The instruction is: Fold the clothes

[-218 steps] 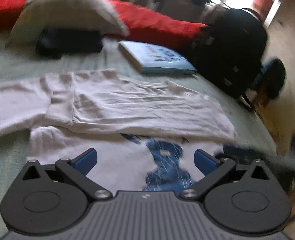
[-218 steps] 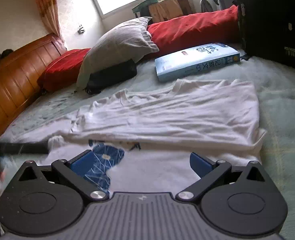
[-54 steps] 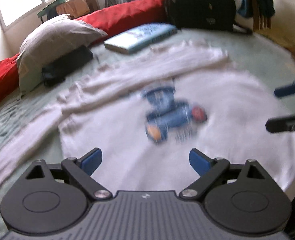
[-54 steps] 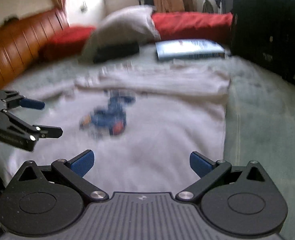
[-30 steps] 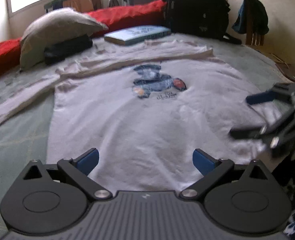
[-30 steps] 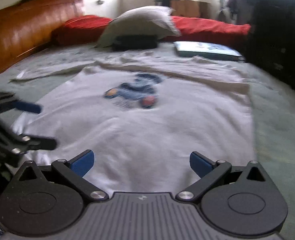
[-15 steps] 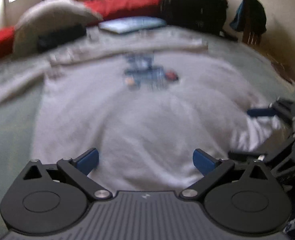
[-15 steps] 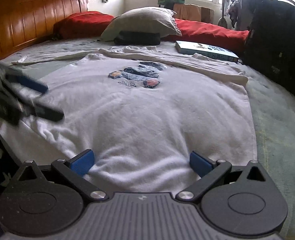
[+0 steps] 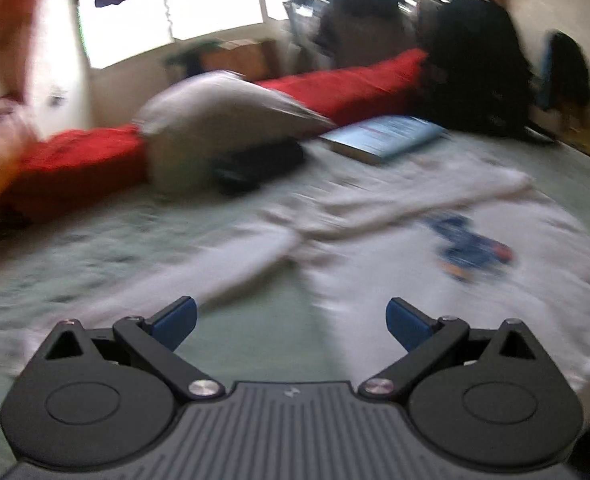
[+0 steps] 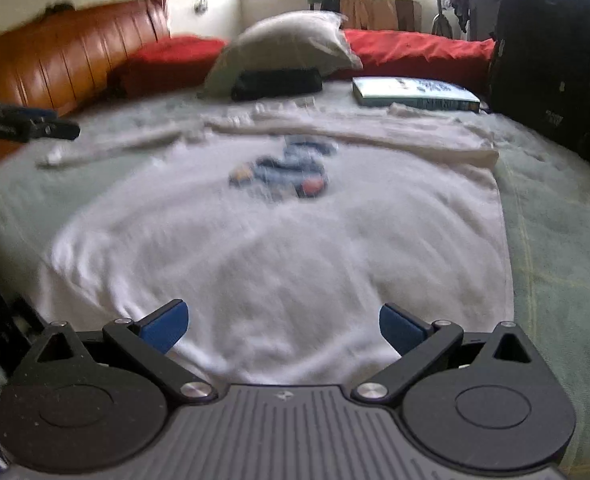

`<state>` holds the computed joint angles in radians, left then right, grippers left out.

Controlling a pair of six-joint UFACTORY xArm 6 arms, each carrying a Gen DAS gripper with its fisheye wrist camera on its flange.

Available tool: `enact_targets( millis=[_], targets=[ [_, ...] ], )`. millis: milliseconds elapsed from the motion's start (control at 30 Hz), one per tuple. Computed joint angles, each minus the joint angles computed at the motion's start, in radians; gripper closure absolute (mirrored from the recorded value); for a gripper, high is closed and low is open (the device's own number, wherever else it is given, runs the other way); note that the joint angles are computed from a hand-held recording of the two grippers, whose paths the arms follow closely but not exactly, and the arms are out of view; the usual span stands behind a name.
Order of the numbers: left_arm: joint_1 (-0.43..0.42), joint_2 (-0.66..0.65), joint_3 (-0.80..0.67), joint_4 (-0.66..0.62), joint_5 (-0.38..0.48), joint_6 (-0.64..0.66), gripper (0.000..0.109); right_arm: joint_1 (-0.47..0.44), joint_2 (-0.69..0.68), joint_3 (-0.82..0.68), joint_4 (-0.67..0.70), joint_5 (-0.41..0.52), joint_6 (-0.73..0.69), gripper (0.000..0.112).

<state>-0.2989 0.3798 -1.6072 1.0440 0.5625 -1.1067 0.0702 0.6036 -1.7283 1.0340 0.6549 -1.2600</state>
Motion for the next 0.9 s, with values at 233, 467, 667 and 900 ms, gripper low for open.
enact_targets(
  millis=[233, 467, 667, 900],
  targets=[
    [0.178, -0.067, 0.167, 0.311, -0.132, -0.475, 0.008, 0.009, 0.017, -0.091, 0.046, 0.073, 0.099, 0.009],
    [0.32, -0.02, 0.242, 0.375, -0.278, -0.82, 0.008, 0.062, 0.079, -0.175, -0.032, 0.065, 0.213, 0.009],
    [0.397, 0.033, 0.216, 0.464, -0.398, -0.93, 0.007, 0.095, 0.153, -0.273, -0.13, 0.086, 0.33, 0.009],
    [0.45, 0.123, 0.113, 0.444, -0.501, -0.885, 0.006, 0.121, 0.215, -0.371, -0.186, 0.126, 0.379, 0.009]
  ],
)
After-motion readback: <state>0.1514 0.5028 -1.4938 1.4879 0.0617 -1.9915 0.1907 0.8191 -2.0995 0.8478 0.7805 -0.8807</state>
